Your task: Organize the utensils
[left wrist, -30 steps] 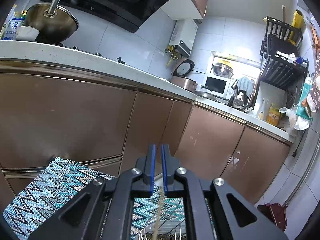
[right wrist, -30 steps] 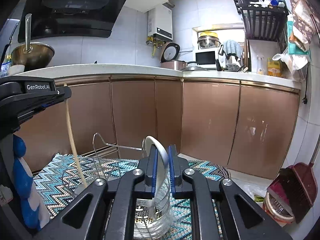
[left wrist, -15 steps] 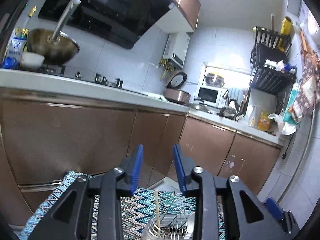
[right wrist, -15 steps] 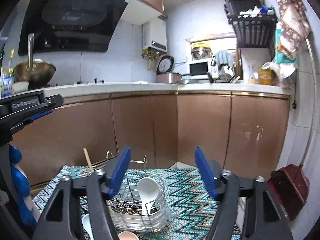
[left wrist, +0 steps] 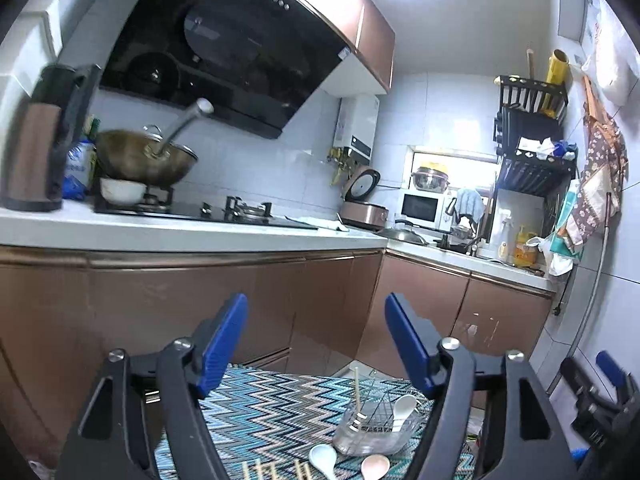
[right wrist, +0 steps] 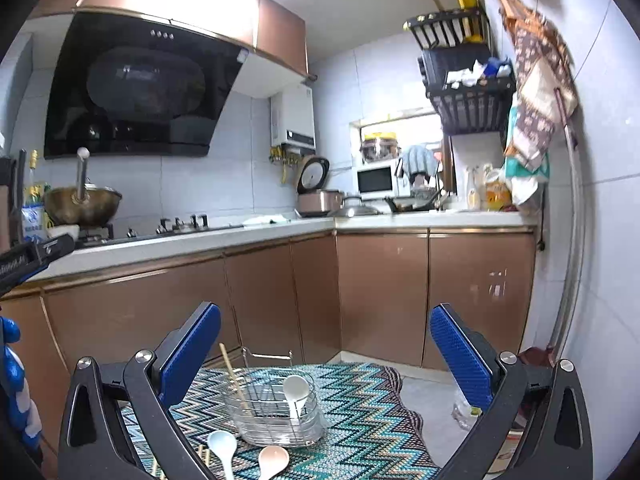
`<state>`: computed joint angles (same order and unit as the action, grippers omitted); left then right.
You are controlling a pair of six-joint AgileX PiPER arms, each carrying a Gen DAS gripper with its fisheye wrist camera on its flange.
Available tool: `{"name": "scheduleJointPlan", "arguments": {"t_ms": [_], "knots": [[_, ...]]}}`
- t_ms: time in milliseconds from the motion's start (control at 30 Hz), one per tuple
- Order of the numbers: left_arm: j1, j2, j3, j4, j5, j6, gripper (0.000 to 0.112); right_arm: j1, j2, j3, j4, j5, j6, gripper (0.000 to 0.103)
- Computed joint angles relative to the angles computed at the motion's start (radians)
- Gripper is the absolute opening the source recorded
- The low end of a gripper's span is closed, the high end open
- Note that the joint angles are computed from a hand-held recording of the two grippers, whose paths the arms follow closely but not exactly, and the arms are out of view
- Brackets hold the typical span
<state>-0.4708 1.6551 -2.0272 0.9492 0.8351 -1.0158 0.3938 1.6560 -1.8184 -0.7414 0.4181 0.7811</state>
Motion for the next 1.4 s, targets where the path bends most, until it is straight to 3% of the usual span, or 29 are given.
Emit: {"name": "scheduleJointPlan", "arguments": {"t_ms": [200,367,467,567,700,933,1133,1233,1400], "knots": [[-0.076,-0.202,0.149,0.078,0.061,-0.008,0.071,0.084,-0.167,0.115,-0.199,0.014,0.173,0.103],[-0.117,-0.321,0.202,0.078,0.119,-0.005,0.072,0.147,-0.247,0.139,-0.244,0.031,0.195,0.103],[-0.120,-0.382,0.232,0.047,0.141,0.003,0.072,0.195,-0.284,0.162,-0.312,0.047,0.236,0.103],[-0.115,-0.399,0.234,0.020,0.166,0.019,0.072,0.206,-0.299,0.162,-0.279,0.038,0.208,0.103],[-0.045,-0.413,0.253,-0.113,0.141,0.075,0.072,0.231,-0.295,0.154,-0.261,0.061,0.176,0.103],[0.171,-0.346,0.284,-0.481,0.071,0.275,0.072,0.143,-0.251,0.152,0.010,0.034,-0.025,0.103],[0.332,-0.171,0.229,-0.823,0.095,0.499,0.071,0.000,-0.169,0.123,0.404,0.027,-0.326,0.103],[0.366,-0.079,0.206,-0.912,0.113,0.557,0.071,-0.055,-0.117,0.110,0.589,0.037,-0.475,0.102],[0.426,0.093,0.137,-1.066,0.171,0.625,0.061,-0.137,0.023,0.039,0.938,0.124,-0.758,0.087]]}}
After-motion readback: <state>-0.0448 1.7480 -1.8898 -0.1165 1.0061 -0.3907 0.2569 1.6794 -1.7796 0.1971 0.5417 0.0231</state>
